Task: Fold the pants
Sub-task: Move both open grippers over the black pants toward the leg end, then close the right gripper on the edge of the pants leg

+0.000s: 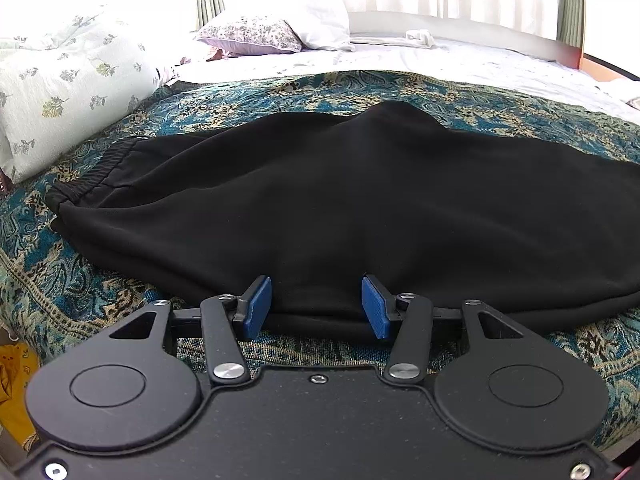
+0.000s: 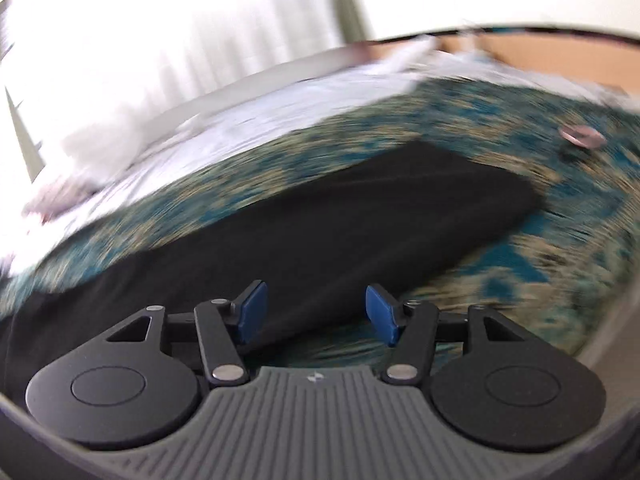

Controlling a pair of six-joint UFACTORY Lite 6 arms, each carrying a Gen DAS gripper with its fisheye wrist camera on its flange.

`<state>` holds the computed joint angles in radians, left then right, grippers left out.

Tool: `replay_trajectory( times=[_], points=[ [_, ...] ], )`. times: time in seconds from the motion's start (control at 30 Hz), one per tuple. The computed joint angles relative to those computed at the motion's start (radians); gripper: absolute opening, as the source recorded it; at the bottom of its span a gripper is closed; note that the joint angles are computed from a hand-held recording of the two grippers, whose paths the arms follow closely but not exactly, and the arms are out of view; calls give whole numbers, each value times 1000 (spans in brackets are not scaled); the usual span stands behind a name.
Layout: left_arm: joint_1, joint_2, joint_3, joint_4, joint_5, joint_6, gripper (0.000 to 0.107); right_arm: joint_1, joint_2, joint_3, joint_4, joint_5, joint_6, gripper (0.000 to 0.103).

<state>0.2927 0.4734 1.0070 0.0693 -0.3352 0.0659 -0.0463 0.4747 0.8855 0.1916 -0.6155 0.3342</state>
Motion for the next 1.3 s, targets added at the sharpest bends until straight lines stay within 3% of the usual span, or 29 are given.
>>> replay_trajectory(
  times=[0.2, 0.4, 0.5, 0.67, 0.77, 0.87, 1.03, 1.17, 1.3],
  points=[
    [-31, -1, -5, -157, -4, 127, 49, -260, 117, 48, -292, -57, 405, 63],
    [-37, 15, 23, -204, 17, 152, 50, -362, 300, 294, -492, -39, 645, 61],
    [-29, 18, 25, -173, 17, 111, 50, -406, 392, 413, -600, -37, 816, 54],
    [-46, 26, 28, -264, 3, 193, 52, -441, 477, 517, -686, -42, 966, 35],
    [-50, 34, 40, -281, 10, 207, 52, -430, 457, 457, -600, -102, 886, 36],
    [-47, 34, 40, -264, 11, 194, 52, -385, 400, 351, -405, -144, 688, 39],
    [-52, 38, 37, -281, -4, 213, 53, -303, 371, 330, -132, -107, 392, 43],
    [-51, 39, 35, -277, -8, 211, 54, -311, 399, 414, -189, -35, 388, 58],
    [-53, 44, 39, -289, -12, 225, 54, -324, 455, 538, -205, 46, 407, 60]
  ],
)
